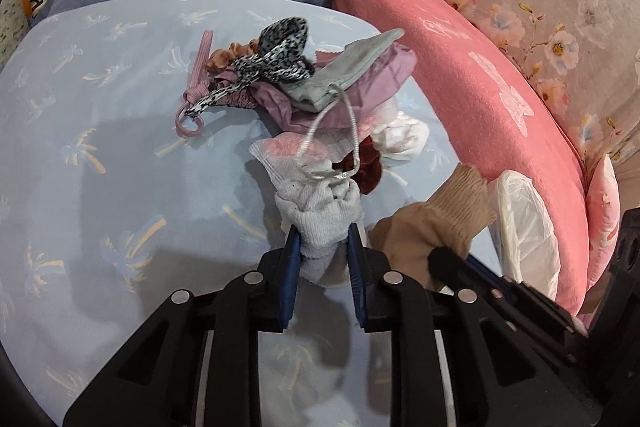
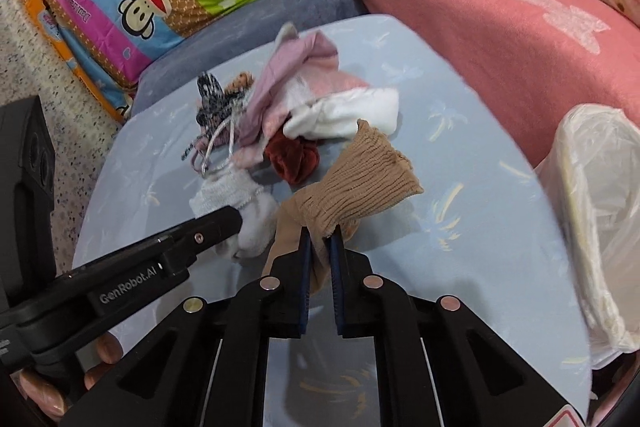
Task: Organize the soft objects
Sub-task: 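Carry the grey sock and tan stocking over the bin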
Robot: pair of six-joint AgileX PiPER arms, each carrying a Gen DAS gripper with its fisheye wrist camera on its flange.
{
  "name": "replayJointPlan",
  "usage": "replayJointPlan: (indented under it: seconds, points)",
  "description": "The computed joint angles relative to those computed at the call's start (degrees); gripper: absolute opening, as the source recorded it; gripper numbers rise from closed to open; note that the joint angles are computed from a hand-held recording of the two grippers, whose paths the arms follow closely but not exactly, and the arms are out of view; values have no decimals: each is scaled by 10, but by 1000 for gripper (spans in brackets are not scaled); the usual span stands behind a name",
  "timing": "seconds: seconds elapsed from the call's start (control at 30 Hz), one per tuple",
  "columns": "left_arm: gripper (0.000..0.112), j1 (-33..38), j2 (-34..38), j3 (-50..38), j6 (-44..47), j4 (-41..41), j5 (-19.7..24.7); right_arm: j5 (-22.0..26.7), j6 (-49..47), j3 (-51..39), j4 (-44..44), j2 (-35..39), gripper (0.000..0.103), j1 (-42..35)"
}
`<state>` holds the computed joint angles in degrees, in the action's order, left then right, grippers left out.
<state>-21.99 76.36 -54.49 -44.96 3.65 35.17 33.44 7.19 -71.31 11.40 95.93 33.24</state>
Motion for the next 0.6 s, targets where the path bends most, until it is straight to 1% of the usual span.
replayJointPlan:
  seconds: [0.27,0.47,0.6]
  points:
    - [22,-80,8,-65,-88,104,54,3,-5,18,5,-83,10,-37]
    - [22,-141,29,-125,-117,162,86,9,-34,32,26,-139,10,-87]
    - [22,-178,57,-178,-122,189,104,14,-77,44,62,-172,10,-135]
